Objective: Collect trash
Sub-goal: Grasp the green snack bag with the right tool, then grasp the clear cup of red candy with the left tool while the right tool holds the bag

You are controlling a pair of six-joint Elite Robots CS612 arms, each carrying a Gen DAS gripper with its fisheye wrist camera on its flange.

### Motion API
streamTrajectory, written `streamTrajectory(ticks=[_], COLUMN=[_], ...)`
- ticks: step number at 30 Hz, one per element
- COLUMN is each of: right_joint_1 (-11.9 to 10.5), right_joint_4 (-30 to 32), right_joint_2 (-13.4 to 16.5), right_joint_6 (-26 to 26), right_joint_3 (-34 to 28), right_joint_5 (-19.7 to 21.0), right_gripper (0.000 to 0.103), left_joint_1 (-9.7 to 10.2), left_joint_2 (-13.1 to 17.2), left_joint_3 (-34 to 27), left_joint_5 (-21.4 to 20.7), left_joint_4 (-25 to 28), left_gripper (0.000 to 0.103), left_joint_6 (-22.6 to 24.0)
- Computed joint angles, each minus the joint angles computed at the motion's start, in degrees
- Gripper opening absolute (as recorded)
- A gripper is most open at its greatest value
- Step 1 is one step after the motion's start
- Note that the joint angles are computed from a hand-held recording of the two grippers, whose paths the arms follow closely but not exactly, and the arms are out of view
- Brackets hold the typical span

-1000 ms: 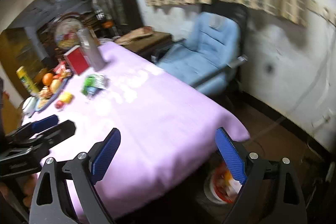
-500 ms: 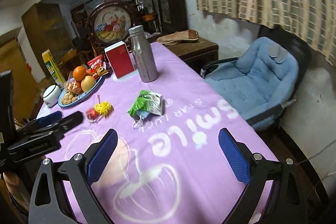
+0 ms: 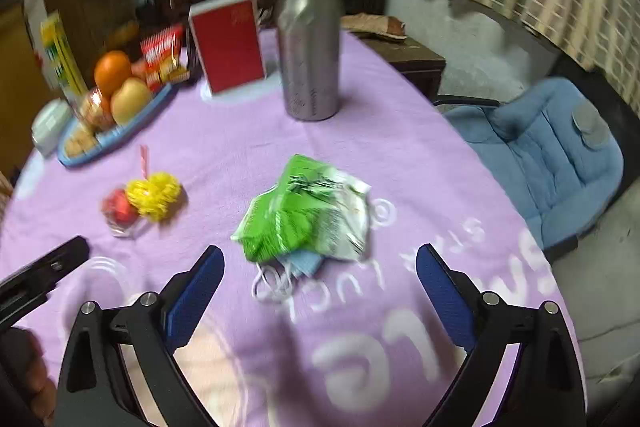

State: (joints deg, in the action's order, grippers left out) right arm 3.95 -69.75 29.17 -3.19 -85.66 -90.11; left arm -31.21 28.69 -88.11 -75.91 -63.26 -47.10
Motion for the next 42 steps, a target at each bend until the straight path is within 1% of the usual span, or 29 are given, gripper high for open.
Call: streamTrajectory(ticks=[3,6,7,10,12,13,14,15,17,20,22,24,25,28,31,35,37,42], right_joint_1=[0.75,1.48,1.52,1.24,1.03,1.09,1.17,1.15,0.72,0.59,0.05,-0.34,-0.63,-1.21,-2.33,-4.18,-5.06,-6.82], right_joint_4=[-1.38,-2.92,-3.07,-1.9,-0.51,-0.74,-1.07,-1.31,-0.37,-0.07,-0.1,0.06,0.38,1.19,3.14,6.24,7.9,10.83], right_joint_2=[-0.62,-1.53,-1.68,-2.21,-2.3,-2.1,-1.9,-1.77,-1.7,-1.35,-0.94,-0.8,-0.64,-0.31,0.23,1.06,1.51,3.42], right_joint_6=[-0.03,0.24,0.53,1.04,1.25,1.0,0.59,0.51,0.85,0.76,1.66,1.95,1.73,0.94,0.96,2.39,3.0,4.83], right_joint_3=[2.56,5.53,6.07,7.44,7.65,7.38,7.04,6.75,5.94,4.61,2.78,1.48,0.2,-2.45,-5.75,-9.68,-11.51,-15.62], right_joint_5=[-1.7,-5.28,-5.86,-5.4,-4.75,-5.02,-5.37,-5.3,-3.16,-2.87,-0.44,1.38,2.83,5.33,9.5,15.07,16.98,18.19], right_gripper=[0.094,0.094,0.093,0.084,0.083,0.081,0.077,0.075,0.069,0.063,0.062,0.062,0.062,0.062,0.062,0.062,0.062,0.062], left_joint_1=[0.13,0.19,0.17,-0.04,-0.14,-0.19,-0.24,-0.27,-0.27,-0.23,-0.19,-0.19,-0.25,-0.38,-0.53,-0.79,-0.99,-1.33], left_joint_2=[0.03,-0.07,-0.11,-0.19,-0.27,-0.24,-0.26,-0.26,-0.21,-0.2,-0.22,-0.21,-0.22,-0.25,-0.28,-0.32,-0.35,-0.24], left_joint_3=[0.31,0.65,0.77,1.08,1.33,1.36,1.45,1.51,1.66,1.85,1.88,1.78,1.74,1.64,1.55,1.62,1.63,1.39], left_joint_5=[0.48,0.38,0.39,0.9,1.01,1.03,1.07,0.95,0.85,0.4,-0.04,-0.25,-0.12,0.01,-0.09,0.03,0.28,1.34], left_joint_4=[0.89,1.16,1.2,1.28,1.22,1.12,1.14,1.08,0.76,0.95,1.0,0.72,0.69,0.61,0.63,0.6,0.58,0.14], left_gripper=[0.095,0.095,0.095,0.095,0.095,0.095,0.095,0.095,0.095,0.095,0.095,0.095,0.095,0.095,0.095,0.095,0.095,0.095], left_joint_6=[-0.73,-0.83,-0.7,0.06,0.59,0.85,0.98,1.12,1.4,1.37,1.27,1.28,1.37,1.68,1.96,2.81,3.54,4.81])
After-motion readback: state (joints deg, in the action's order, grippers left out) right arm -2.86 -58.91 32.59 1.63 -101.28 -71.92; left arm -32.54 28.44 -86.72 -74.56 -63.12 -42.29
